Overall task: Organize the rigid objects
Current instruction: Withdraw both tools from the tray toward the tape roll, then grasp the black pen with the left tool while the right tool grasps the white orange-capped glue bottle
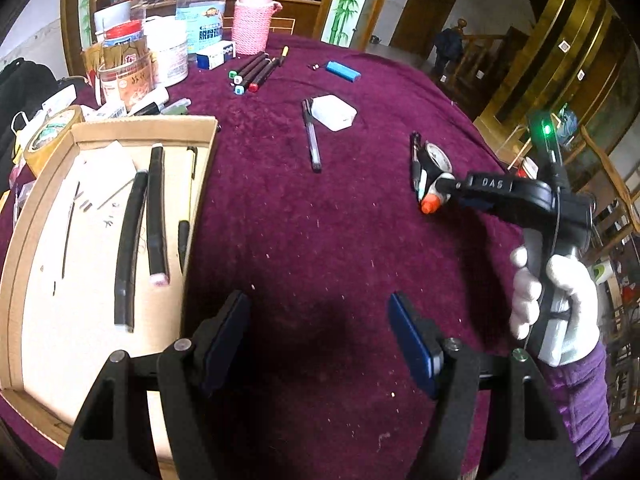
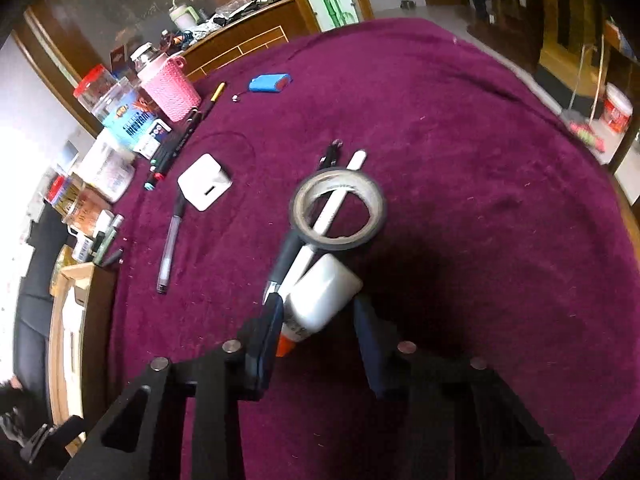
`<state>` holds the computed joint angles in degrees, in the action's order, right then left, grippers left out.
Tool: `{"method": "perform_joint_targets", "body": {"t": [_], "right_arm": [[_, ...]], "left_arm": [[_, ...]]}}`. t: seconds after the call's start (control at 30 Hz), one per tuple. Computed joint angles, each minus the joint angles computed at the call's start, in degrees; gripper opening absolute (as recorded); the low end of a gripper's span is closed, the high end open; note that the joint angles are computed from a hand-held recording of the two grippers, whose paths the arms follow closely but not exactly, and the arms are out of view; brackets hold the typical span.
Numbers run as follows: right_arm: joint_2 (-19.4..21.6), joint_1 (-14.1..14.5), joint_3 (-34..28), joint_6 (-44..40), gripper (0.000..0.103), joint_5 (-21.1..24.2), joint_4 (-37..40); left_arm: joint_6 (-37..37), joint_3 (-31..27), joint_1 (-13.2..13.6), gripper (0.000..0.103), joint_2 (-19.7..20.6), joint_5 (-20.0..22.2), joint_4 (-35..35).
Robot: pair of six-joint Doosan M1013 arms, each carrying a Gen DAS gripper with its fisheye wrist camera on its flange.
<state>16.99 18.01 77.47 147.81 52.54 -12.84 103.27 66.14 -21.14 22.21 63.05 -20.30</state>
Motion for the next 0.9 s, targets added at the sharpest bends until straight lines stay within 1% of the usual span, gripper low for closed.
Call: {"method": "perform_joint_targets", "body": {"t": [0.07, 0.2, 0.3, 0.43, 0.5, 0.6, 0.7, 0.77, 0.8, 0.83, 0.9], "right_arm": [[0.4, 0.0, -0.5, 0.2, 0.033, 0.0, -0.1], [1.4, 0.2, -1.4, -0.3, 0.033, 0.1, -0.4], [1.2, 0.1, -0.8, -0.4, 0.033, -1.3, -0.7], [0.1, -0.3, 1.4, 1.5, 0.032, -4.5, -1.1], [-0.2, -0.4, 2.0, 1.4, 0.032, -5.8, -0.5], [-0.2, -0.1, 2.1, 1.6, 0.032, -6.0, -1.7], [0.1, 0.1, 1.7, 1.5, 0.032, -5.6, -2.2], [0.0, -0.1, 1.8, 1.3, 0.032, -5.8, -1.6], [0.0, -0.2, 1.9, 1.3, 0.032, -6.0, -1.3], [0.0, -0.3, 2.0, 1.3, 0.032, -6.2, -0.9], [0.0, -0.3, 1.9, 1.2, 0.032, -6.1, -0.9]], "left_arm": [[-0.4, -0.9, 0.0, 0.071, 0.6, -0.5, 0.1], [-2.0, -3.9, -0.2, 0.071, 2.7, -0.7, -0.3], [-4.2, -7.7, -0.6, 0.071, 5.5, -0.5, -0.6], [-9.4, -15.4, -2.0, 0.071, 10.9, 1.3, 4.3], [-10.6, -18.7, -2.6, 0.071, 13.3, 2.4, 6.1], [-12.1, -25.5, -4.0, 0.071, 18.0, 4.8, 10.6], [-11.6, -31.6, -5.1, 0.07, 22.4, 7.5, 14.2], [-11.9, -34.6, -5.6, 0.067, 24.5, 8.7, 16.1], [-11.5, -34.2, -6.0, 0.063, 24.4, 7.0, 17.8], [-10.5, -34.7, -6.5, 0.052, 24.8, 6.6, 19.5], [-9.4, -34.0, -6.8, 0.032, 24.5, 5.1, 19.8]]}}
